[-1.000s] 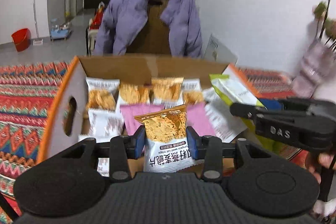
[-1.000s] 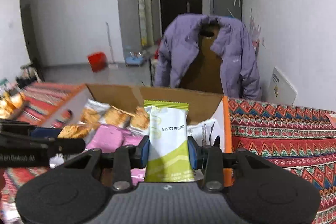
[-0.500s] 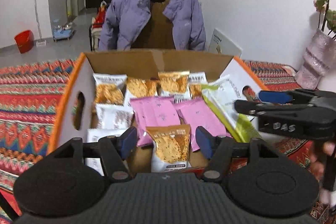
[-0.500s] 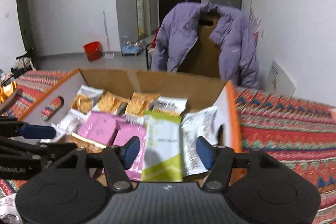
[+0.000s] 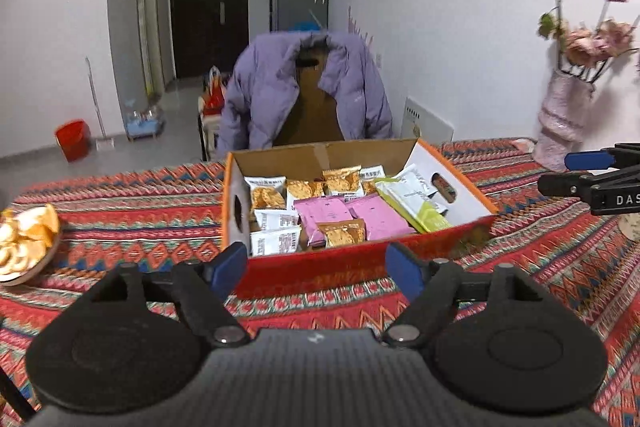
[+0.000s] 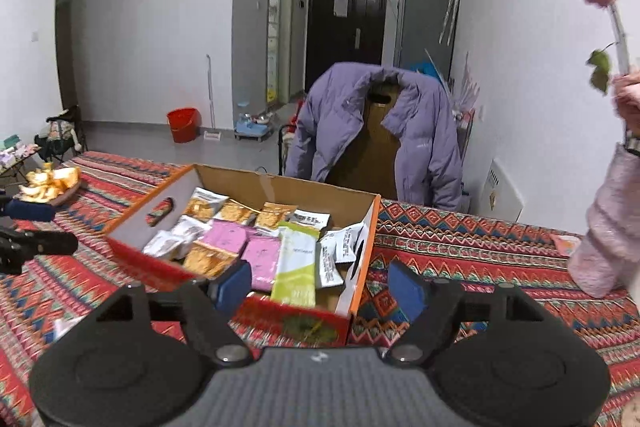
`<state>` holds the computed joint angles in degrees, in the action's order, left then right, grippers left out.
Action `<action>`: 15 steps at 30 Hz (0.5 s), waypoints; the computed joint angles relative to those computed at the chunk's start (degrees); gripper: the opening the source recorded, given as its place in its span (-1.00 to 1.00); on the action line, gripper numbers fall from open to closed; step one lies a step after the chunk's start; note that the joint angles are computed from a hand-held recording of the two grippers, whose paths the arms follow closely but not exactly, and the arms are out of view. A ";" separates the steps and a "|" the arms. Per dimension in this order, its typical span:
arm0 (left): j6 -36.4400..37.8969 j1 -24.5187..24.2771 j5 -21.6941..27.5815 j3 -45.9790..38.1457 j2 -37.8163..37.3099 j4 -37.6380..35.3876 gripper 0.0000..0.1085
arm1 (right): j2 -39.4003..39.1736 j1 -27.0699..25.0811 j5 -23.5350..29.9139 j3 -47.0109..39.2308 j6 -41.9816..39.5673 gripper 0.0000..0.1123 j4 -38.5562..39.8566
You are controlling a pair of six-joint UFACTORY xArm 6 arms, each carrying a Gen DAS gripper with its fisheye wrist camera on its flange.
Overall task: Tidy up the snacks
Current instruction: 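Withdraw both tools from the box toward the remaining snack pile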
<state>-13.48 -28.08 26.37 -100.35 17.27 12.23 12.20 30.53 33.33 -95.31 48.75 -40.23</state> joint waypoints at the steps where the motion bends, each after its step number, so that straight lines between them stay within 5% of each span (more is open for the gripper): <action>1: -2.10 -0.15 -1.62 4.01 -2.96 2.31 0.49 | -2.12 0.71 -0.39 2.47 1.96 0.42 -1.82; 8: -31.96 -0.87 -7.76 28.76 -23.19 32.12 0.51 | -17.32 7.93 -2.24 20.69 19.87 0.46 -18.20; 12: -48.18 -2.22 -8.08 41.40 -35.29 46.78 0.64 | -23.74 14.82 2.84 28.54 30.95 0.68 -28.00; 15: -57.41 -5.25 -2.79 49.52 -43.57 54.08 0.70 | -26.18 21.00 9.90 32.59 35.34 0.70 -30.61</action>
